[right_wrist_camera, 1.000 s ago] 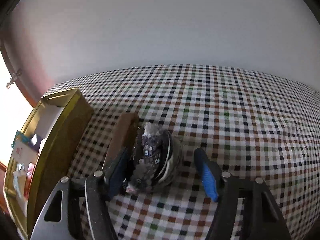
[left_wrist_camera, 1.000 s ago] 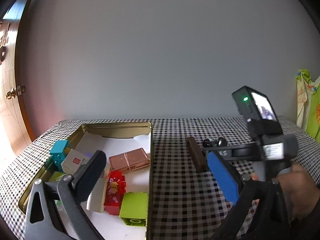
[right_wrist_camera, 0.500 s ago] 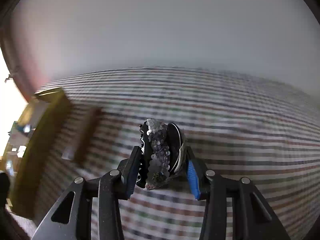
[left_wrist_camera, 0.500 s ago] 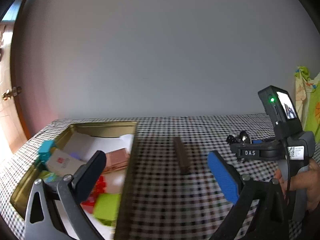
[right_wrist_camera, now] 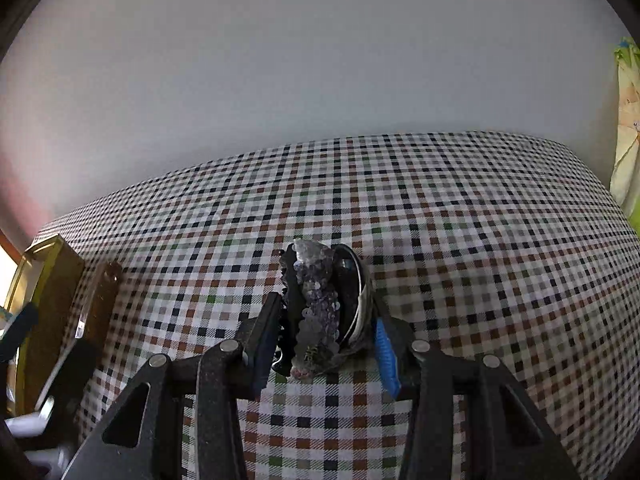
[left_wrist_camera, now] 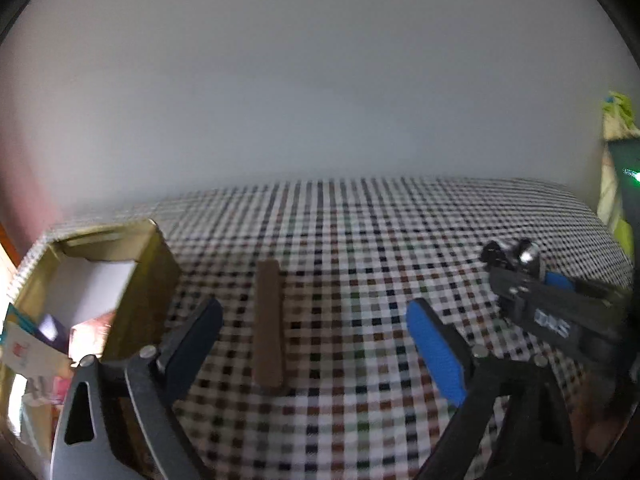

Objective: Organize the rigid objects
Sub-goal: 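Grasp the sparkly pouch with the right tool while the left tool grasps the brown stick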

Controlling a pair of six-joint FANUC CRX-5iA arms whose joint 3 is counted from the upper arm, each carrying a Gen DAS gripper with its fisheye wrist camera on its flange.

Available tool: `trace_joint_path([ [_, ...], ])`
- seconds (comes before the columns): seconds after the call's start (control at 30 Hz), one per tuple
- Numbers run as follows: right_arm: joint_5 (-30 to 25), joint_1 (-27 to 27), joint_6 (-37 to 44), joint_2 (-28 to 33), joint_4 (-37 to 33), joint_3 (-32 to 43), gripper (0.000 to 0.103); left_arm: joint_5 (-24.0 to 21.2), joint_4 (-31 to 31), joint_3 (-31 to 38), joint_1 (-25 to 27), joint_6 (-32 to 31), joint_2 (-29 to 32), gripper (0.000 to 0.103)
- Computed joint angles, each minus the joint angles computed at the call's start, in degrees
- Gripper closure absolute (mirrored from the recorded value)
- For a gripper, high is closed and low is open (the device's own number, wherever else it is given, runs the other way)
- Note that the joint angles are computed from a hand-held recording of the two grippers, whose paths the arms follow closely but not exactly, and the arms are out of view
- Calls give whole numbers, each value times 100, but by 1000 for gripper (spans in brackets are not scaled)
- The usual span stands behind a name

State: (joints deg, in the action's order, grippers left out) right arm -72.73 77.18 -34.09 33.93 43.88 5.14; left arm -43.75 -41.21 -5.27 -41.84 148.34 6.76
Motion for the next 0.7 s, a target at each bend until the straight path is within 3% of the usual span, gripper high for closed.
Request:
trace_joint_path([
  [0.17, -34, -25, 15, 79, -13, 129, 57, 194, 785, 38, 513, -486, 180, 19],
  [0.23, -67, -27, 49, 91, -26, 165, 57, 347, 1325, -35, 761, -937, 233, 34],
  [0.3, -93, -46, 86, 149, -26, 239, 57, 510, 1865, -153, 992, -1413, 263, 36],
  [0.57, -294, -29, 234, 298, -51, 442, 57, 835, 2220, -427, 1228, -1673, 137, 36],
  [0.7, -266, -35, 175, 278, -26, 400, 57, 1213, 2536, -758, 1447, -1828, -46, 61],
])
